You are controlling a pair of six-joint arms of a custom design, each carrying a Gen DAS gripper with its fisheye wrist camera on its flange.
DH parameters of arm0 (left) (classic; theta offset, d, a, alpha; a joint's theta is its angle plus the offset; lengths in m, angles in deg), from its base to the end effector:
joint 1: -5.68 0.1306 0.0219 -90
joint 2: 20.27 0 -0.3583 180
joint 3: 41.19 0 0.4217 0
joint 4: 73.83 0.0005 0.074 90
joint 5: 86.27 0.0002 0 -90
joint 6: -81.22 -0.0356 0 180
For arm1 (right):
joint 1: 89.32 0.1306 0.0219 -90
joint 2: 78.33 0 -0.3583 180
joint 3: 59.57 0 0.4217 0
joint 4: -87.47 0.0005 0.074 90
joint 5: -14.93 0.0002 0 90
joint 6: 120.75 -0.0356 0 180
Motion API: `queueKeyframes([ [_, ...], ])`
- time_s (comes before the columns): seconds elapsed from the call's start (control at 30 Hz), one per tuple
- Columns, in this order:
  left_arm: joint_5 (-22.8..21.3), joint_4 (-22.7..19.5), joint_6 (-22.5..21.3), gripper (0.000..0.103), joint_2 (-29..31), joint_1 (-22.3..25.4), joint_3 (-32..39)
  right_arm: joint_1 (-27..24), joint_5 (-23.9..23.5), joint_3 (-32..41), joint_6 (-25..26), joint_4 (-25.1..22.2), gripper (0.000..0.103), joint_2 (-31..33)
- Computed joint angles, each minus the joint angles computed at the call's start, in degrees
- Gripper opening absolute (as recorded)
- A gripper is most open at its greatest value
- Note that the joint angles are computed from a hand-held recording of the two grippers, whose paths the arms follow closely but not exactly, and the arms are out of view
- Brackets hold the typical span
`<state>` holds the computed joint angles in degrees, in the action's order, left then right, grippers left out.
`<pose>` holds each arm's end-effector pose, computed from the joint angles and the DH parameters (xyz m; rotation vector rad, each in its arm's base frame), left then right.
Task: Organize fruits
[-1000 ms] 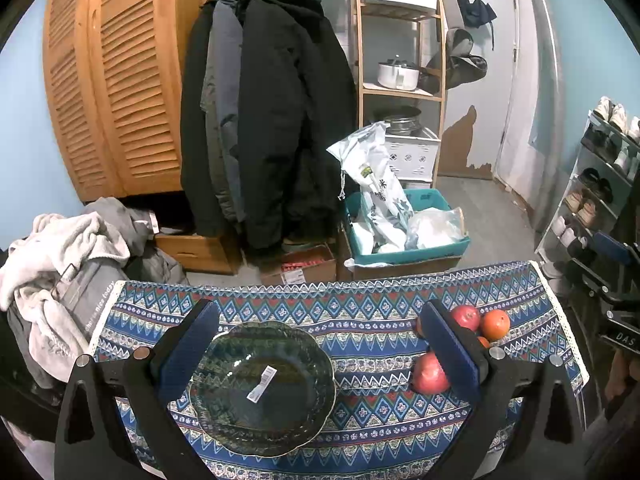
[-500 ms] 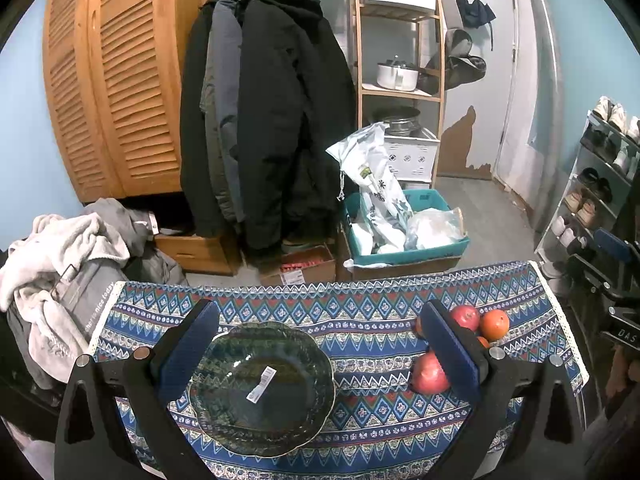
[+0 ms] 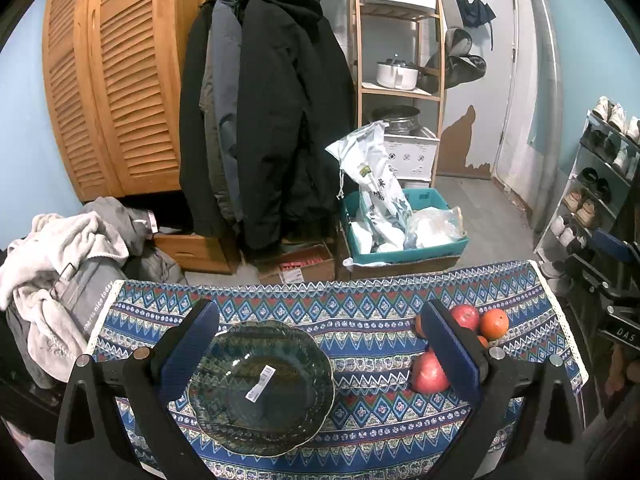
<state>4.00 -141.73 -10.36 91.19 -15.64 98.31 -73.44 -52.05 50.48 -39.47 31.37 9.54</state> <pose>0.5673 -0.2221 0.5919 0.4538 2.2276 -0.1876 0.4729 0.1195 0.5881 0.0963 2.1131 -0.1798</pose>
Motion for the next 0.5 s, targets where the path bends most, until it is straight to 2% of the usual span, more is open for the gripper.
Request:
queueKeyframes([
  [0.5,0.28,0.41,0.13,0.102,-0.51,-0.07,-0.79,0.0,-0.06,0.76,-0.04,-1.08,0.09,0.63],
])
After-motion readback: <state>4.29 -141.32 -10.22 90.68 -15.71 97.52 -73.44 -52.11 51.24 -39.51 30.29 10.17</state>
